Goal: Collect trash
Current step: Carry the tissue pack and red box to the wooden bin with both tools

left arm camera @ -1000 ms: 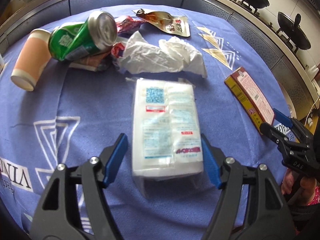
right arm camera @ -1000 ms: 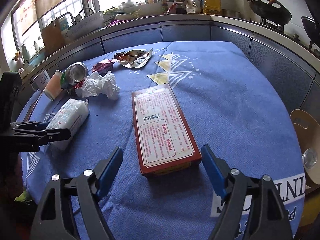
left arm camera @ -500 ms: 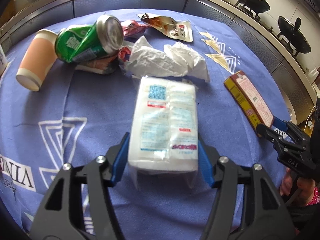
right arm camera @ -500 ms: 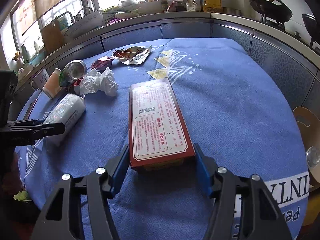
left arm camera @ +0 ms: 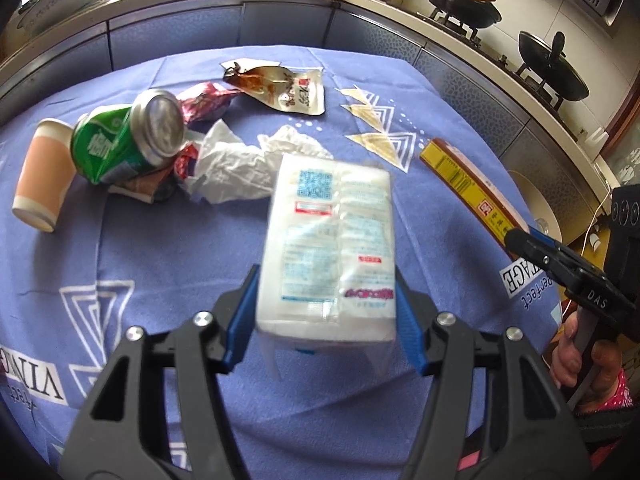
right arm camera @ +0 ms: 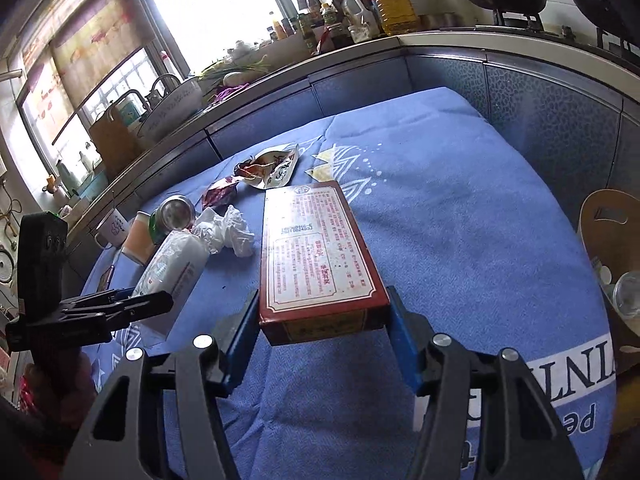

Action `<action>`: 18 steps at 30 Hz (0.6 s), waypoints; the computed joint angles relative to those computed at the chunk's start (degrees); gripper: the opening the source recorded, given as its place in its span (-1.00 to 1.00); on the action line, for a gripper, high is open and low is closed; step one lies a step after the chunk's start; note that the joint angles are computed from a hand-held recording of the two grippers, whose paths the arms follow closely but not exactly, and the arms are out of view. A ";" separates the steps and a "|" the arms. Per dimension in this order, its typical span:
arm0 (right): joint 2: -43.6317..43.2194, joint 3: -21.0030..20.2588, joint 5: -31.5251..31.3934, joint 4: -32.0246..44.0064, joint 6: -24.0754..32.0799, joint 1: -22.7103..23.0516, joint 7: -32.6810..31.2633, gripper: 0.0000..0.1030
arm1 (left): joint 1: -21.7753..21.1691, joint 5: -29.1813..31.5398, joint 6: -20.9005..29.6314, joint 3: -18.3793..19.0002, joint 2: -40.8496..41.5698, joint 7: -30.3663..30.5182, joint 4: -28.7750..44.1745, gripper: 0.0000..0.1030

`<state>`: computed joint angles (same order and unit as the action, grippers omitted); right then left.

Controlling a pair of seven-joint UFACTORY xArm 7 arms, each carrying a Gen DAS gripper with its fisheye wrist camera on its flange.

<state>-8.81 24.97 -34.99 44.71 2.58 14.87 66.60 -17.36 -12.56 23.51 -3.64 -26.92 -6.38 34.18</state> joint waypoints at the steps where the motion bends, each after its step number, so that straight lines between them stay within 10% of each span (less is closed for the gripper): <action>1: -0.12 -0.30 0.51 -0.43 -0.21 0.25 -0.05 0.14 | 0.99 1.33 0.06 -1.14 0.30 -1.09 0.34 0.15; 18: 1.07 0.57 1.66 0.25 -0.92 0.28 -1.07 0.14 | 4.91 12.02 0.93 -4.38 -0.54 -9.95 -0.10 0.16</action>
<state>-7.74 25.54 -33.33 44.96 1.67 15.15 65.52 -12.46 -0.54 24.44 -8.02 -27.46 -16.33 34.07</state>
